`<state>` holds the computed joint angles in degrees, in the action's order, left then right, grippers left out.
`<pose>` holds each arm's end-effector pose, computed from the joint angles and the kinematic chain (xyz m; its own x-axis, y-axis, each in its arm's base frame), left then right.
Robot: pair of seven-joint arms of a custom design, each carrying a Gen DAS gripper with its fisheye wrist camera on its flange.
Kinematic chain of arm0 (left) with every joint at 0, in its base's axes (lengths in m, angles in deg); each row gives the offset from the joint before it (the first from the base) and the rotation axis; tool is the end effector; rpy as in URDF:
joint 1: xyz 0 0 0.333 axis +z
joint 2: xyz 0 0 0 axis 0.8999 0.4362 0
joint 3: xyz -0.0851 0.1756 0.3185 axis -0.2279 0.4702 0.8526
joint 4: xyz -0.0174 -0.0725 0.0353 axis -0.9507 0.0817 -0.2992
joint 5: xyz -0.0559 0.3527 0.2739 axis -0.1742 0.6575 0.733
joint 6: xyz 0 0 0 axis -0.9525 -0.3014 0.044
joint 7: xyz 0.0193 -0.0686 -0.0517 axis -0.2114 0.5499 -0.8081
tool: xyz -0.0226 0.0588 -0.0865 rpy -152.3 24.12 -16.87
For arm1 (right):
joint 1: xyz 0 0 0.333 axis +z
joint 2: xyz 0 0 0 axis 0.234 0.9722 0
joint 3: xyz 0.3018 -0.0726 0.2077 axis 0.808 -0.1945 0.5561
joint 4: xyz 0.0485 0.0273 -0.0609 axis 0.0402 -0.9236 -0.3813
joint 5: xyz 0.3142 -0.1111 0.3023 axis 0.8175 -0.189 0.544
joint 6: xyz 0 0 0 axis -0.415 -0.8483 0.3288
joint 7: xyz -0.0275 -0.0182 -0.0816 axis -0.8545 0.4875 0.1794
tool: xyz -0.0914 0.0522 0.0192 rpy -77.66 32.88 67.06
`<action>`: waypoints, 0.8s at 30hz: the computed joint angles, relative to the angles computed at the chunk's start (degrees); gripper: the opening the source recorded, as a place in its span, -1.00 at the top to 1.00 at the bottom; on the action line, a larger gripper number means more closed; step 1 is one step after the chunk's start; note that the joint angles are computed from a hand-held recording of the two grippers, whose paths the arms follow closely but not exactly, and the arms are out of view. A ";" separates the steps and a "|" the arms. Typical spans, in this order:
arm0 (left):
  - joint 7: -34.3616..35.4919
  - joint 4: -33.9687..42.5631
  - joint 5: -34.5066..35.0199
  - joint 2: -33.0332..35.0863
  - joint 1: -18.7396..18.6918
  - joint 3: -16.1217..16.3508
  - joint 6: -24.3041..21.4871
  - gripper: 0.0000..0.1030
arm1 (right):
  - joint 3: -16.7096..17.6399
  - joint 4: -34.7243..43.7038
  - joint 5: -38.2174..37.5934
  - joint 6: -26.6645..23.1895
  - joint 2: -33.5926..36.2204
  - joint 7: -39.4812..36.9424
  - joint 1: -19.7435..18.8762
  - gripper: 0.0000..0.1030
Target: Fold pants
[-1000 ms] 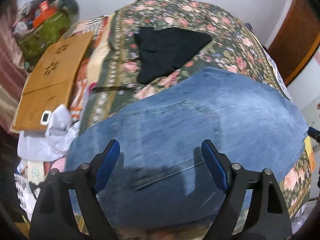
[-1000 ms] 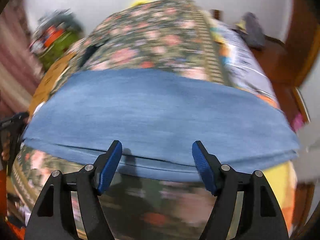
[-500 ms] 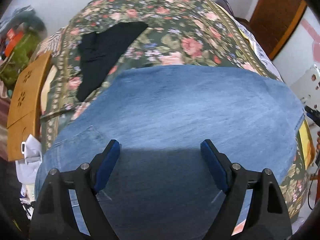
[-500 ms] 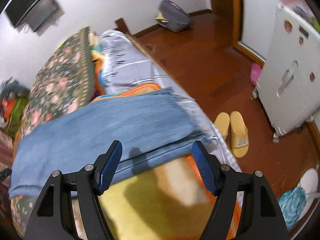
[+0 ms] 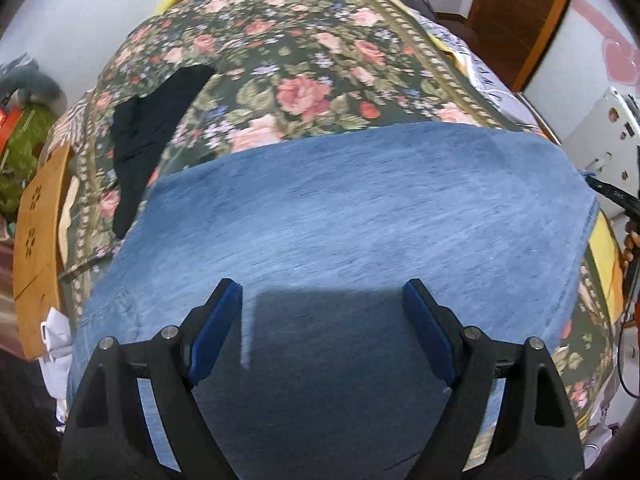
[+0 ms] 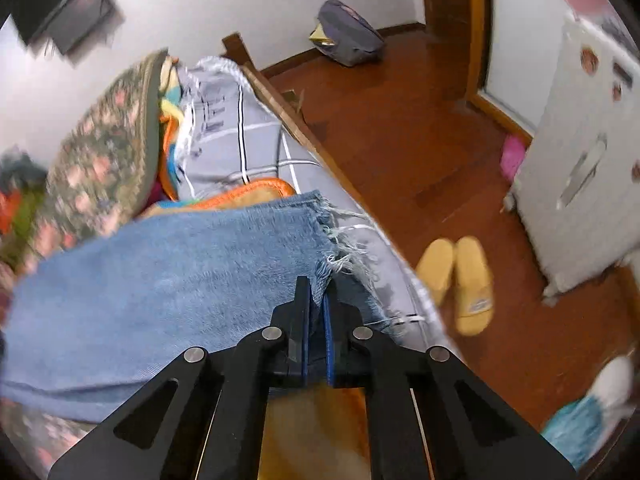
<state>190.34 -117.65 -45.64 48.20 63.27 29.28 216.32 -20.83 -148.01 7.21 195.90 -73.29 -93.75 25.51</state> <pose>0.7177 -0.0783 0.4315 -0.7139 -0.6998 -0.0252 -0.6461 0.6721 -0.3617 0.4378 0.1620 0.4000 -0.6804 -0.7032 -0.2066 -0.5434 0.6732 -0.5016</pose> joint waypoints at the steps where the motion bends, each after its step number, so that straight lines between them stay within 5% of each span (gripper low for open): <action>1: 0.57 -0.21 -0.38 -0.21 0.00 -0.33 -0.31 -0.63 | -0.07 -0.09 0.19 -0.12 -0.18 -0.27 0.07 0.91; 5: 2.94 -1.64 -1.26 -1.21 -0.51 -1.24 -0.45 -0.63 | 0.33 -0.93 1.72 -2.24 -3.23 0.59 0.47 0.80; 8: 3.69 -1.87 -1.96 -1.28 -1.03 -1.60 -1.06 -0.63 | 1.10 -2.86 2.74 -1.23 -6.94 4.70 0.43 0.40; 10: 3.78 -2.14 -2.12 -1.27 -1.49 -1.70 -0.72 -0.64 | 2.66 -4.36 0.80 1.89 -8.89 9.37 -0.52 -0.10; 13: 3.81 -2.45 -2.27 -1.21 -2.12 -1.88 -0.22 -0.65 | 3.78 -5.12 -0.12 5.79 -9.03 12.93 -0.44 -0.17; 16: 3.77 -2.92 -2.00 -1.30 -2.91 -2.11 0.41 -0.65 | 4.16 -6.19 -2.17 15.97 -5.80 18.42 -2.36 -0.18; 21: 4.15 -3.52 -1.90 -1.52 -3.69 -2.42 0.96 -0.65 | 10.92 -5.44 -14.05 21.83 -3.11 33.97 -12.58 -0.22; 24: 4.44 -3.58 -2.34 -1.50 -3.83 -2.53 0.93 -0.65 | 12.02 -4.44 -21.71 23.58 -1.68 42.15 -15.97 -0.22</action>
<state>194.78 -121.22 -47.98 46.70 59.43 26.74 217.25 -8.81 -152.45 -14.50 219.48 -74.97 -51.60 9.54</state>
